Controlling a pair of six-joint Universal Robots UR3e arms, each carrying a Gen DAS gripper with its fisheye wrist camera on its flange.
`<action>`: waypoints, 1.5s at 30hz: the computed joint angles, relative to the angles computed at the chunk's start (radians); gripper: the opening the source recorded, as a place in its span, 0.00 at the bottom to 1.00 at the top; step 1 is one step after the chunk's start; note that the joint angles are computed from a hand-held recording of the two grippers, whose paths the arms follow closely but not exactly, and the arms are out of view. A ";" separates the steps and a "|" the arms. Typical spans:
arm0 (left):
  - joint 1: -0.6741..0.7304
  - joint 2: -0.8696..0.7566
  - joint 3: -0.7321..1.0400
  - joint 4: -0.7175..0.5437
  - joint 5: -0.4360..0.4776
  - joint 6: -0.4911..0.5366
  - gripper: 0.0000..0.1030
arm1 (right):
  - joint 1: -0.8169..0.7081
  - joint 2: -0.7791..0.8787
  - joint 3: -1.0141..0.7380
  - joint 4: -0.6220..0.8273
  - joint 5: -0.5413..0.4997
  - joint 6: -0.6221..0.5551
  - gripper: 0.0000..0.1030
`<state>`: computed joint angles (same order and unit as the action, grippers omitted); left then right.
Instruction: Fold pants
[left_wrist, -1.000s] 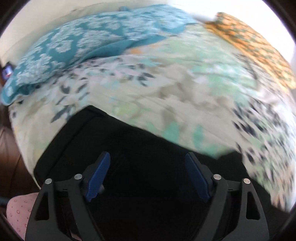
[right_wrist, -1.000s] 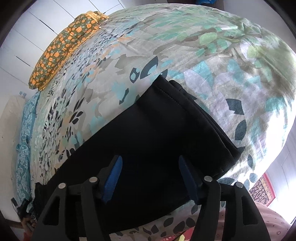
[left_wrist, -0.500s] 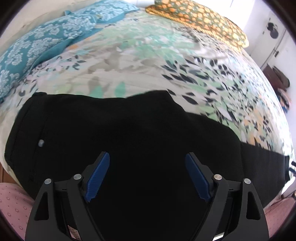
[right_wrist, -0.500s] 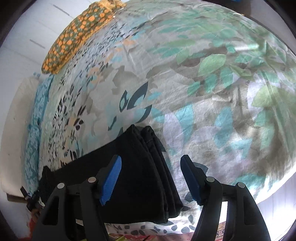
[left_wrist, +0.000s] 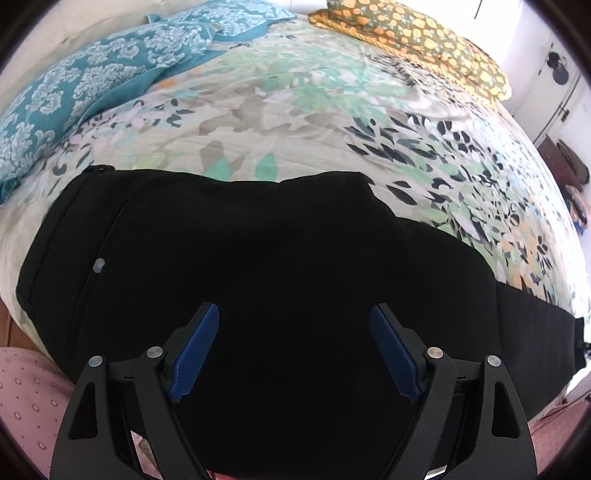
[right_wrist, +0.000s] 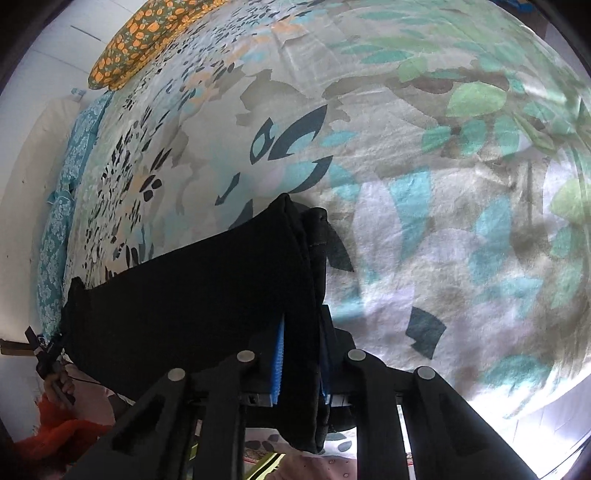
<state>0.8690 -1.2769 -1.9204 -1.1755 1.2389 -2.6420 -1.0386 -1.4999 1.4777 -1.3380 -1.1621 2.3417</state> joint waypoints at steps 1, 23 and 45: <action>0.006 0.003 0.000 -0.002 -0.005 0.002 0.83 | -0.026 -0.014 -0.009 0.058 0.043 -0.022 0.14; 0.156 0.014 -0.009 -0.093 -0.134 0.056 0.83 | 1.102 0.275 0.259 -1.326 0.724 1.296 0.14; 0.065 0.133 0.068 -0.607 -0.333 0.554 0.44 | 0.768 -0.536 0.575 -0.663 0.428 0.747 0.67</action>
<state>0.9341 -1.1435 -1.8523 -1.7826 0.9054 -2.0882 -0.2705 -2.0359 2.0528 -2.0013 -0.7343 3.0886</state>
